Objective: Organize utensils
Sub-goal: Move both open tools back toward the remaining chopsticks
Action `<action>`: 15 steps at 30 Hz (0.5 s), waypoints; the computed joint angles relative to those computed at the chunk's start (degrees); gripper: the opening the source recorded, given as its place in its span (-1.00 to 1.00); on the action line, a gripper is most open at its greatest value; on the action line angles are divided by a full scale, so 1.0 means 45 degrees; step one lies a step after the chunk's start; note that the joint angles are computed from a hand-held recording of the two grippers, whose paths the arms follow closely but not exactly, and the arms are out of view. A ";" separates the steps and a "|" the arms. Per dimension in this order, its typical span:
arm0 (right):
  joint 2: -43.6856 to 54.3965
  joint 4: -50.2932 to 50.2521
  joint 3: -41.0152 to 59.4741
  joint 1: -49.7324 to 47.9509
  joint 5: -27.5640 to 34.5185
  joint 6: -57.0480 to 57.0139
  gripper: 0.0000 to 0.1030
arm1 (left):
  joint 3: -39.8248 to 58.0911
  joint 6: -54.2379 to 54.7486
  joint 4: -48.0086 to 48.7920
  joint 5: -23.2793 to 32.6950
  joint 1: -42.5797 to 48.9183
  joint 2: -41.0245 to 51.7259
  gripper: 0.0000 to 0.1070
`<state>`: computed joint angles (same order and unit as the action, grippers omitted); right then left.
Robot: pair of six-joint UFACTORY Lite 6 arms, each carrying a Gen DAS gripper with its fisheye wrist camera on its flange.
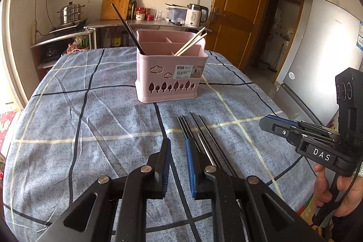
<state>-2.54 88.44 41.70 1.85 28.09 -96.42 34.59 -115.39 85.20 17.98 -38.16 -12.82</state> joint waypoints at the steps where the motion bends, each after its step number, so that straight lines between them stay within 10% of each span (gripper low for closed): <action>1: 0.0175 0.0041 0.0066 0.0067 -0.0053 -0.0047 -0.72 | -0.0003 -0.0284 0.0282 -0.0105 0.0089 0.0133 -0.69; 15: 0.4000 0.0076 0.2407 0.1187 -0.1079 0.0258 -0.72 | 0.1781 -0.7307 0.7956 -0.2230 0.2228 0.3827 -0.68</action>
